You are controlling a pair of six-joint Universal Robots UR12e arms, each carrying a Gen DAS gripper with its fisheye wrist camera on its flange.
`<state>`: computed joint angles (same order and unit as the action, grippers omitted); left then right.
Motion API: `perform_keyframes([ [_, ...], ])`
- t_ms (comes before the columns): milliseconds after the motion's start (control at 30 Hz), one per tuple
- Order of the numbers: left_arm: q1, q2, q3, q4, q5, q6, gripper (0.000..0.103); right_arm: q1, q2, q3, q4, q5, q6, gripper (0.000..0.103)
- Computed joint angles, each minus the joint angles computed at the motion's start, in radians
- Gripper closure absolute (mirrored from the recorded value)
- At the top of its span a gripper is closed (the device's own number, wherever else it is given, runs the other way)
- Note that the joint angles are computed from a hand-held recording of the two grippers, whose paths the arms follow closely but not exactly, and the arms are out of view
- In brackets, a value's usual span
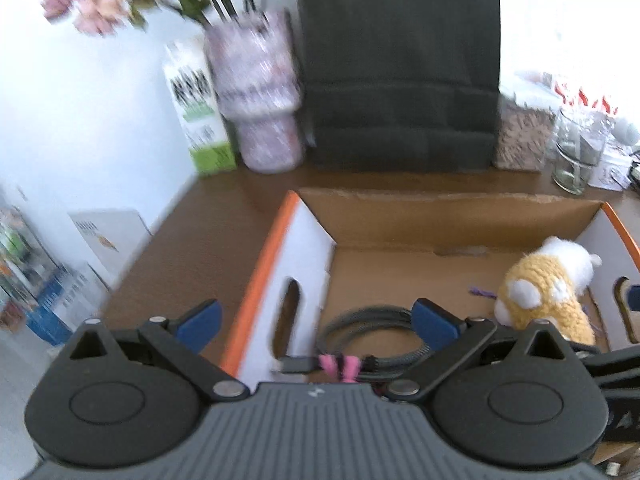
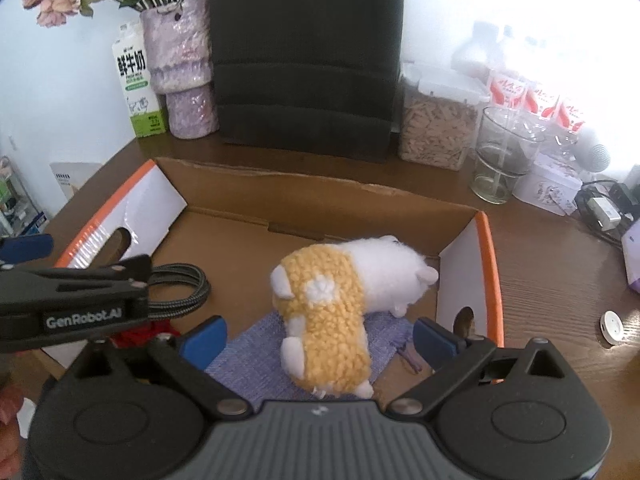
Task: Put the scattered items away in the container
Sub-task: 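Lower the plush toy and cable into the box and open both tools, then withdraw both tools from the box back toward the table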
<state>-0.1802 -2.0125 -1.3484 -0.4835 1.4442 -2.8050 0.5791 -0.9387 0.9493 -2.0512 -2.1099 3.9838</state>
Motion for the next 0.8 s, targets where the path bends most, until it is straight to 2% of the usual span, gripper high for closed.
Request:
perform_keyframes([
  [33,0.000,0.005,-0.018,0.050,0.012,0.007,0.000,0.002,-0.003,0.003,-0.003,-0.007,0.011,0.003],
  [100,-0.002,0.015,-0.040,0.097,0.035,0.033,0.000,0.006,-0.011,0.013,-0.015,-0.016,0.035,0.003],
  [267,0.008,0.043,-0.081,0.151,0.018,0.051,0.000,0.023,-0.023,0.021,-0.050,-0.041,0.038,0.003],
  [433,0.022,0.086,-0.153,0.287,-0.002,0.063,0.000,0.056,-0.040,0.037,-0.103,-0.110,0.028,0.003],
  [533,0.037,0.121,-0.203,0.370,-0.025,0.053,0.000,0.081,-0.054,0.053,-0.144,-0.165,0.012,0.000],
  [800,0.108,0.224,-0.343,0.480,-0.158,0.028,0.000,0.156,-0.097,0.134,-0.281,-0.291,-0.048,0.000],
])
